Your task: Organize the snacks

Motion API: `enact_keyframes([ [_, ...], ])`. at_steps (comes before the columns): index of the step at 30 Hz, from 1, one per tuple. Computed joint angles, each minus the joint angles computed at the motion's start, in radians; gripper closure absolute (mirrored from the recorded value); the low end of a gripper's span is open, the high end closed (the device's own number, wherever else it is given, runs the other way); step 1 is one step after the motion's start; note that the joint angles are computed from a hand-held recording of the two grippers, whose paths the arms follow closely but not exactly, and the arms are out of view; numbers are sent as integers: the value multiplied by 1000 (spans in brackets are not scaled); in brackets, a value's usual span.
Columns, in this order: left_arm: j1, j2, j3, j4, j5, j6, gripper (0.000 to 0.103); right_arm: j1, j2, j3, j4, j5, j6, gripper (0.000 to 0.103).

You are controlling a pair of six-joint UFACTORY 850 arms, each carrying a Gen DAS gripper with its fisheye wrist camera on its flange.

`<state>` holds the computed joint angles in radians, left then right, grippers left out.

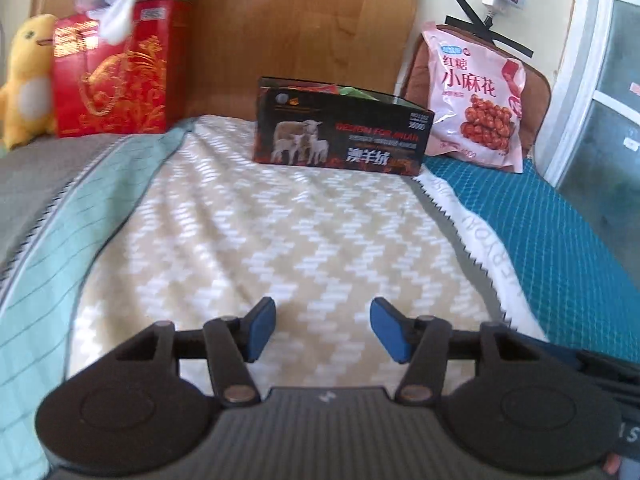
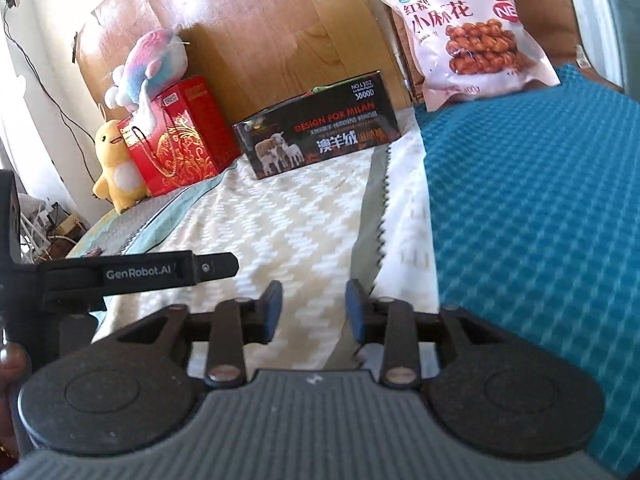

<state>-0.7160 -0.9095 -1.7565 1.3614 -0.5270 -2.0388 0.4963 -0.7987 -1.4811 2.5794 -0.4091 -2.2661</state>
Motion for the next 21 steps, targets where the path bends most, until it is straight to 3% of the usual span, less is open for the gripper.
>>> enact_keyframes([
  [7, -46, 29, 53, -18, -88, -5, 45, 33, 49, 99, 146, -48, -126, 53],
  [14, -63, 37, 60, -51, -116, 14, 39, 56, 77, 139, 285, -34, -276, 52],
  [18, -70, 38, 65, -59, -120, 12, 18, 65, 87, 160, 386, -46, -363, 41],
  [21, -75, 31, 60, -69, -144, 25, 16, 60, 88, 163, 341, -47, -300, 38],
])
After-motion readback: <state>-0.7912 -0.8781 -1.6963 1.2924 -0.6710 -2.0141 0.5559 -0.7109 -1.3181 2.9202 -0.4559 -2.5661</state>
